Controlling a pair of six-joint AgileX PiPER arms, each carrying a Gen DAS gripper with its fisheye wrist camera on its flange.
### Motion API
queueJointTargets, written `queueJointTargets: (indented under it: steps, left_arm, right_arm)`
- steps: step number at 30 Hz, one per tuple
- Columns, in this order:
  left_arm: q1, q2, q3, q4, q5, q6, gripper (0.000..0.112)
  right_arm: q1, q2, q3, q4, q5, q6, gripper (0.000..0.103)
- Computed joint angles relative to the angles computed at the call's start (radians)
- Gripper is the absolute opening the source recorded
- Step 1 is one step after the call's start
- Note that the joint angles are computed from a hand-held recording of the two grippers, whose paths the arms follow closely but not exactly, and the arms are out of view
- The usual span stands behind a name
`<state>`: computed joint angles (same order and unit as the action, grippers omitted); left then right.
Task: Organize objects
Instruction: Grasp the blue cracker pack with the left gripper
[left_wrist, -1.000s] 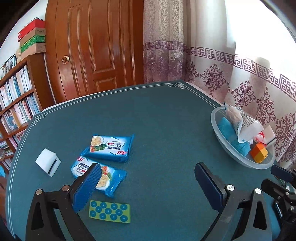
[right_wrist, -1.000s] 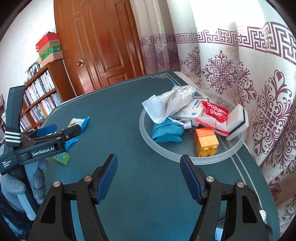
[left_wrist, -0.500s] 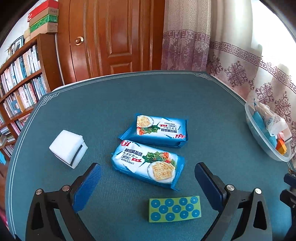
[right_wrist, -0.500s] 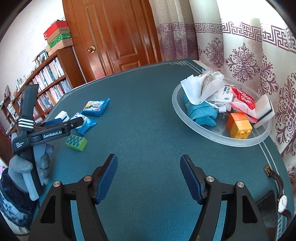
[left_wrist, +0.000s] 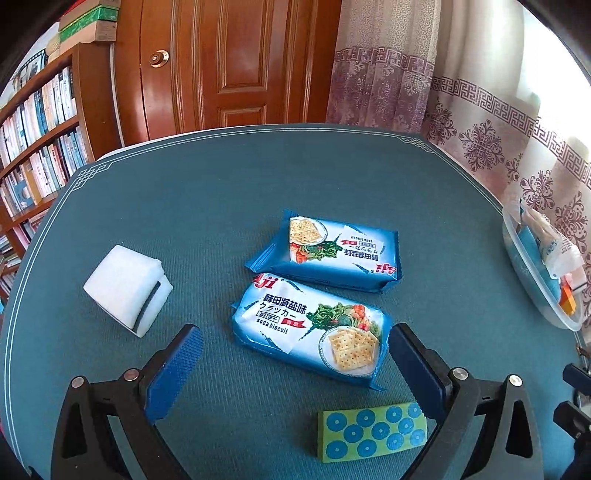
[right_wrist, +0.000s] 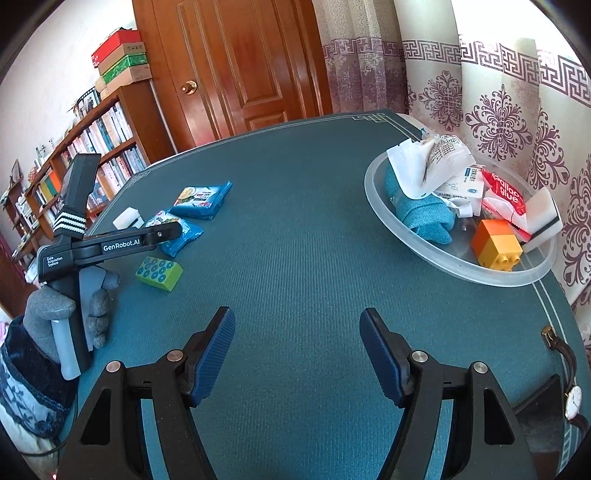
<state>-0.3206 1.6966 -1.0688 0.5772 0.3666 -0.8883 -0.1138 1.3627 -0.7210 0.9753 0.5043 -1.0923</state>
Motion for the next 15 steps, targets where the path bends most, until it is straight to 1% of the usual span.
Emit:
queueJointTargets:
  steps: [3, 9, 12, 15]
  left_arm:
    - [0.016, -0.004, -0.01, -0.045, 0.009, 0.002, 0.102]
    - [0.008, 0.047, -0.1, -0.058, 0.078, -0.109, 0.102]
    - [-0.013, 0.092, -0.163, -0.024, 0.145, -0.175, 0.102]
    - [-0.027, 0.143, -0.23, -0.012, 0.224, -0.188, 0.102]
  right_arm:
    - [-0.003, 0.011, 0.0, 0.016, 0.003, -0.016, 0.071]
    - [-0.018, 0.023, 0.005, 0.049, 0.018, -0.057, 0.071]
    - [-0.033, 0.023, 0.009, 0.064, 0.027, -0.073, 0.071]
    - [-0.049, 0.027, 0.008, 0.076, 0.039, -0.085, 0.071]
